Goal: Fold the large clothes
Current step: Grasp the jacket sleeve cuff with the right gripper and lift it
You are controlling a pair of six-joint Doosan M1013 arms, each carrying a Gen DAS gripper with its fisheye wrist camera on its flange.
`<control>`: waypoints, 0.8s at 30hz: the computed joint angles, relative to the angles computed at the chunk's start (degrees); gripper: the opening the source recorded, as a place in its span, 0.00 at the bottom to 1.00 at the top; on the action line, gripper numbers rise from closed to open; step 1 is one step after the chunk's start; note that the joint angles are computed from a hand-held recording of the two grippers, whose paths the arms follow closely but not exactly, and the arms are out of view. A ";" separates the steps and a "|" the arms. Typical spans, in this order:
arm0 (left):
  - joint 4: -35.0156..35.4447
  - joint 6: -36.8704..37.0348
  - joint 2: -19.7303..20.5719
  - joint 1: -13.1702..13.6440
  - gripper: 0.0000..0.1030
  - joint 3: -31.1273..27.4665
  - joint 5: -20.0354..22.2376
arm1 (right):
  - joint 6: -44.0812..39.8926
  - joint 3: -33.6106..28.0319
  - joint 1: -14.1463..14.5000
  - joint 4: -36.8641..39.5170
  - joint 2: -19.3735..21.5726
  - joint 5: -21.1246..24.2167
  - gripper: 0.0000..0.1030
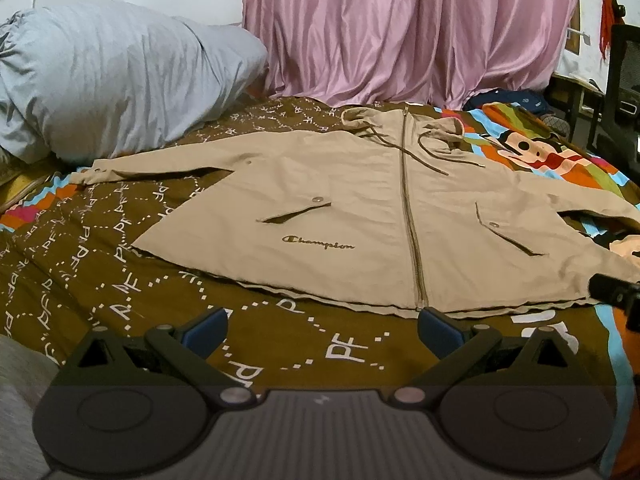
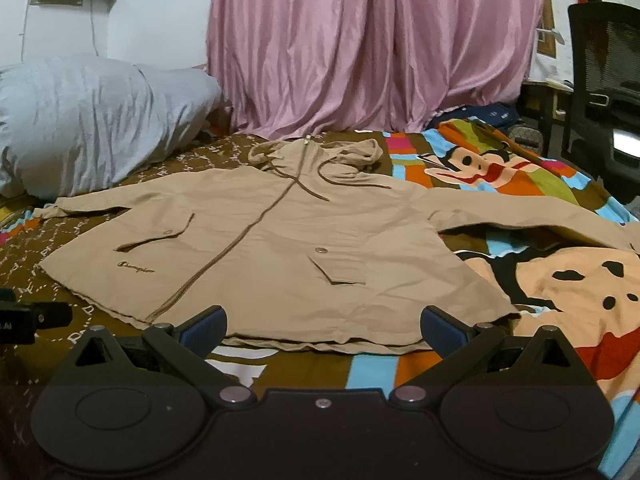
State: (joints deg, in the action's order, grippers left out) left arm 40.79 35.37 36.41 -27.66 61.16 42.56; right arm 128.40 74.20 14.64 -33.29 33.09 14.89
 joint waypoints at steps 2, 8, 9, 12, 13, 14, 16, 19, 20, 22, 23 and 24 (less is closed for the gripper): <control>-1.38 0.42 0.30 0.33 0.99 -0.86 0.55 | 0.50 -1.57 -0.01 0.19 0.43 3.37 1.00; -4.12 1.57 4.09 1.89 0.99 -8.44 2.91 | 0.08 -7.07 -1.22 -1.12 2.14 11.29 1.00; -4.68 2.31 5.14 2.09 0.99 -10.43 3.40 | 0.13 -8.01 -1.68 -2.32 2.55 11.79 1.00; -7.41 5.97 9.48 2.46 0.99 -18.77 6.23 | -0.73 -11.36 -3.47 -3.80 4.29 13.47 1.00; -8.27 7.34 10.95 2.54 1.00 -21.54 7.00 | -0.69 -12.39 -4.30 -3.42 4.80 13.83 1.00; -9.11 8.82 12.41 2.57 0.99 -24.29 7.67 | -0.21 -13.23 -5.29 -2.56 5.22 13.84 1.00; -10.68 11.76 15.33 2.48 1.00 -29.68 9.31 | 1.21 -14.27 -7.56 0.92 5.56 13.35 1.00; -13.08 15.81 19.81 2.35 1.00 -37.69 12.03 | 3.75 -15.04 -11.49 8.13 5.78 12.03 1.00; -13.88 16.99 21.43 2.32 0.99 -40.55 13.16 | 4.37 -15.60 -12.71 10.52 6.06 12.31 0.99; -15.21 18.52 24.37 2.19 1.00 -45.66 15.18 | 5.82 -16.44 -14.86 14.10 6.61 12.34 0.99; -16.00 19.23 25.97 2.17 1.00 -48.56 16.46 | 7.21 -16.72 -15.86 15.21 6.92 12.11 0.99; -17.09 20.27 28.15 2.19 1.00 -52.69 18.40 | 8.70 -17.39 -16.54 15.73 7.37 12.81 0.99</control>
